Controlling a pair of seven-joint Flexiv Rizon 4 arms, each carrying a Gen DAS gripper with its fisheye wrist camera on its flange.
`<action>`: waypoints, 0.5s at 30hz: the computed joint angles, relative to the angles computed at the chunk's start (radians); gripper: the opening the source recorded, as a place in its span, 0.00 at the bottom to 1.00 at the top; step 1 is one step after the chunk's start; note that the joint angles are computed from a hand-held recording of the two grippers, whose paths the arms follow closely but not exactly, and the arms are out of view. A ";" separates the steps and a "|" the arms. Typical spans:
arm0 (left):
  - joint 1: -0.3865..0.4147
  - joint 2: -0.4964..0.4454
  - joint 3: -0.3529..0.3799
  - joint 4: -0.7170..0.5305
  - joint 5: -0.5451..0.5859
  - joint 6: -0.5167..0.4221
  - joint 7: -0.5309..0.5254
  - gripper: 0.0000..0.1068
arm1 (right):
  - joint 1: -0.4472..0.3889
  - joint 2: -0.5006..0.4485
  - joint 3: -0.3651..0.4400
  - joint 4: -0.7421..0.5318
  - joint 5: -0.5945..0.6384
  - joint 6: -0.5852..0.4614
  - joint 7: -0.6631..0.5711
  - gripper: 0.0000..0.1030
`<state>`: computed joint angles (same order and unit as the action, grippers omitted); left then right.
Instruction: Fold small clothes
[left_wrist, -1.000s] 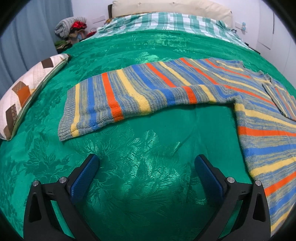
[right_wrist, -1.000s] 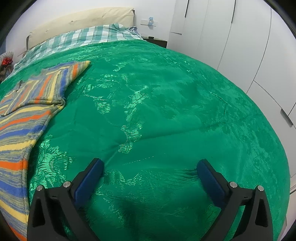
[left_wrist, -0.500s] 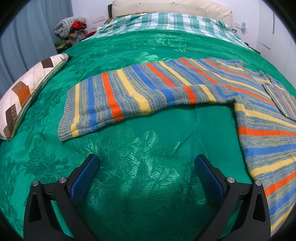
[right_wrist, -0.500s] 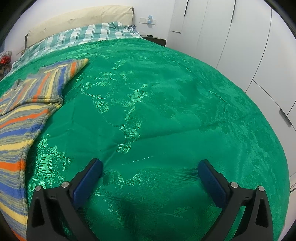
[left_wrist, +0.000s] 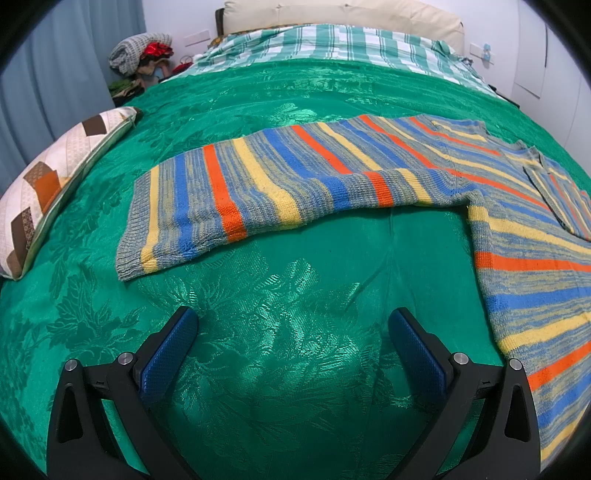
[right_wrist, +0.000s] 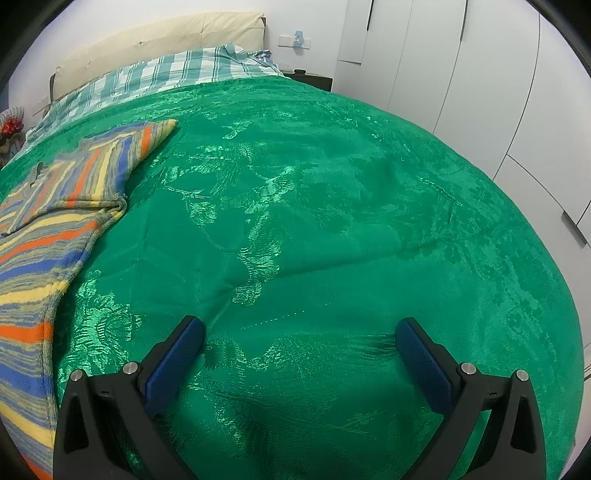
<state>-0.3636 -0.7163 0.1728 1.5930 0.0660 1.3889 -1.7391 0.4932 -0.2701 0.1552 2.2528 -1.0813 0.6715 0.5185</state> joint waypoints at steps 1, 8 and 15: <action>0.000 -0.002 0.000 -0.002 0.000 0.000 0.000 0.96 | -0.001 0.001 0.000 0.001 0.000 0.001 -0.001 0.99; -0.010 -0.004 0.013 -0.007 0.007 -0.004 -0.013 0.96 | -0.006 0.004 -0.002 0.006 -0.013 0.016 0.012 1.00; 0.004 0.007 -0.004 0.011 0.005 0.008 -0.009 0.96 | -0.013 0.010 -0.002 0.017 -0.028 0.036 0.032 1.00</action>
<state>-0.3593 -0.7094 0.1691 1.6038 0.0711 1.3968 -1.7477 0.4800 -0.2598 0.1534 2.2694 -1.1094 0.7079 0.5507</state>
